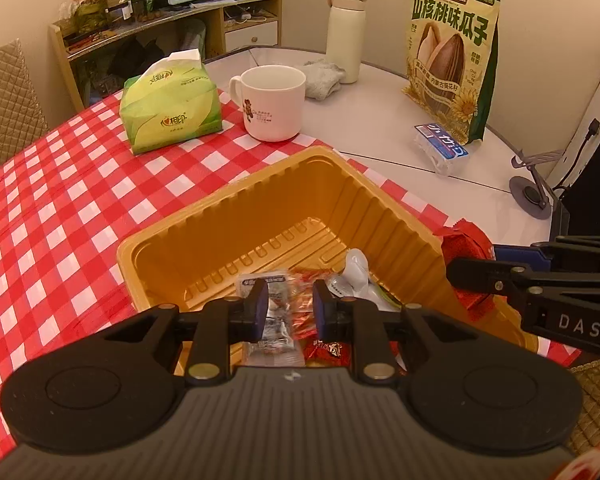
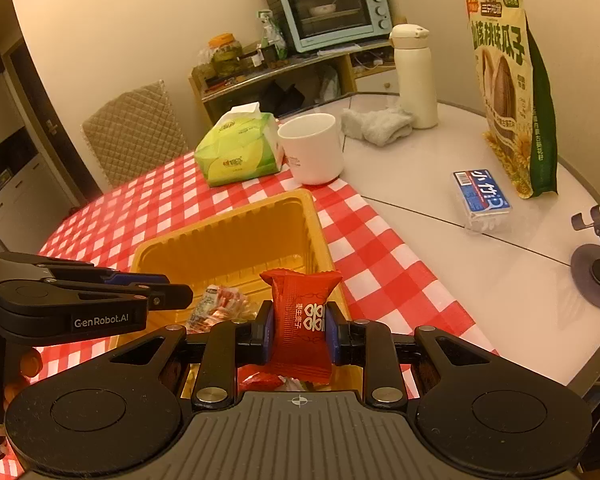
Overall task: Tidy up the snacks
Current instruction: 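Carry the red packet and red-white candy over the orange tray, then open both tools to drop the packet and candy into the tray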
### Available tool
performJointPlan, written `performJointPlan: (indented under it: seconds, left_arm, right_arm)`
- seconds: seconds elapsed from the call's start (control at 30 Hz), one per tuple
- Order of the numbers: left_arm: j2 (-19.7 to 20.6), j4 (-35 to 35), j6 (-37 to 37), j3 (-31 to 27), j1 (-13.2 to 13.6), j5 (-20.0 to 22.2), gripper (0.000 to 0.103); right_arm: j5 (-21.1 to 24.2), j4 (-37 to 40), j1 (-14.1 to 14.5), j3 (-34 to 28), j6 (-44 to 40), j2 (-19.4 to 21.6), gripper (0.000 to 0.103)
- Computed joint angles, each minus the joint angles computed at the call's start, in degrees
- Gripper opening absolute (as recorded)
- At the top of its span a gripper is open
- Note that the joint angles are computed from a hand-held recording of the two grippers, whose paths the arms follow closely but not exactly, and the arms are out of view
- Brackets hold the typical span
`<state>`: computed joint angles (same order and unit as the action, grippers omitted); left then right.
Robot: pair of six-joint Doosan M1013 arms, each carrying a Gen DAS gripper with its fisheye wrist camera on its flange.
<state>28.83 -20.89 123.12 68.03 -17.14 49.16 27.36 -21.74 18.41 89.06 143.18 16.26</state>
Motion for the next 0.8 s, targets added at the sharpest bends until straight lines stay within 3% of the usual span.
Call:
performJointPlan:
  seconds: [0.8]
  left_arm:
    - [-1.37,3.48,-6.57,0.76,1.13,-0.91,0.022]
  right_arm:
    - [0.17,15.16,-1.48,-6.35,-21.55,5.33,0.026]
